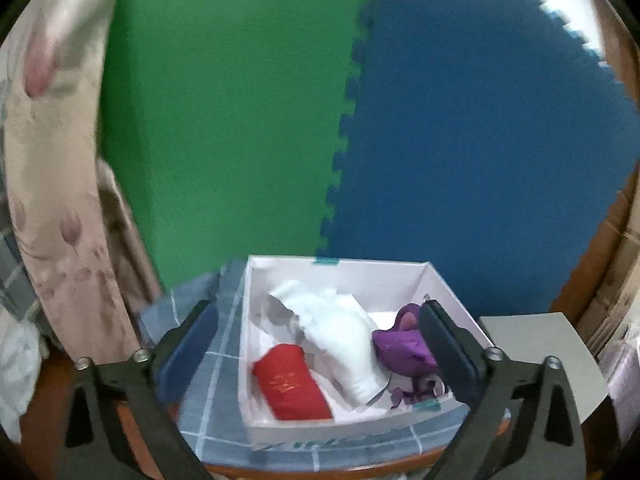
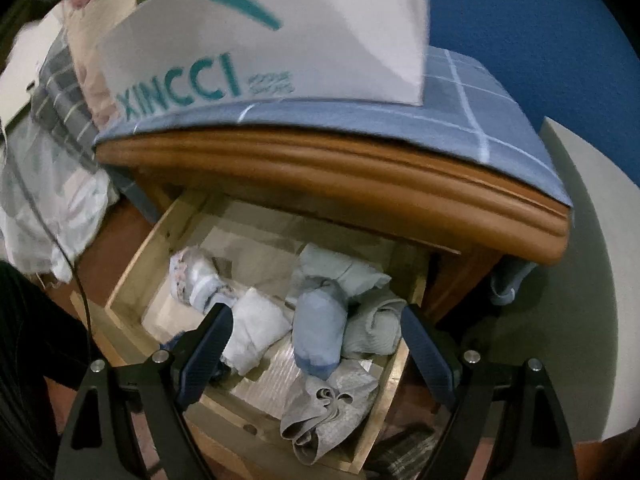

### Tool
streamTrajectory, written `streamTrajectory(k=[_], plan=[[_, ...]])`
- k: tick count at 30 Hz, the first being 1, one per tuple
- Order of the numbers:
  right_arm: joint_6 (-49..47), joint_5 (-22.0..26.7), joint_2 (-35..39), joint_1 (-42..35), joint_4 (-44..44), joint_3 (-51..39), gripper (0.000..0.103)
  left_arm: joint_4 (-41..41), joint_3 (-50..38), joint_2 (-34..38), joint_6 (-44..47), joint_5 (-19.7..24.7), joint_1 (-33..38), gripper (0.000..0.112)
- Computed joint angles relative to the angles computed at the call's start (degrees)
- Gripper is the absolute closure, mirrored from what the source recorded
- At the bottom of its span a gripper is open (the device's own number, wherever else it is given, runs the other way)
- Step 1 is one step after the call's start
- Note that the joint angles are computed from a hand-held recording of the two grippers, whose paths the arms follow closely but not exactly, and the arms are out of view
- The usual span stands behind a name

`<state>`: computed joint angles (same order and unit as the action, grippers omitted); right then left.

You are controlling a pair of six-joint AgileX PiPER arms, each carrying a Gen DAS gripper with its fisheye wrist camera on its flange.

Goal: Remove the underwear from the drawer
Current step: 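Lower the right tool into the drawer and grasp the navy patterned item, then lift the navy patterned item out with the right tool toward the box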

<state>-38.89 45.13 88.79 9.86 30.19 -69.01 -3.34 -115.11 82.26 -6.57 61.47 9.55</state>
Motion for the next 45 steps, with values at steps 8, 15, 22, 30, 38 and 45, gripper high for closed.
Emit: streamTrajectory(k=[8,15,22,30,38,45], plan=[[-0.7,2.3,0.8,-6.0,8.4,-1.0,0.015,-17.2,36.6,-20.6,25.6,-9.4,16.5,0.01],[9.4,14.1,8.8,4.7,-0.9,-5.6,0.015,-33.3,53.9,-23.5,42.4,-10.2,30.0,0.01],[33.1,14.6,18.3,15.6,-0.5,-9.9,0.015,-42.8,52.6,-20.1,44.5,-2.0,36.2,0.01],[46.8,15.2,24.6,23.7,-7.4,-12.2,0.015,-48.0,52.8,-19.6,49.5,3.1,44.0,0.01],[42.0,5.8,14.8,23.3,-8.2,-3.4,0.08,-48.3,52.6,-19.1,48.3,2.3,44.8,0.01],[48.6,0.2,-5.1,27.8,-30.8,-1.1,0.08,-44.1,54.2,-20.5,47.0,-2.5,39.7,0.01]])
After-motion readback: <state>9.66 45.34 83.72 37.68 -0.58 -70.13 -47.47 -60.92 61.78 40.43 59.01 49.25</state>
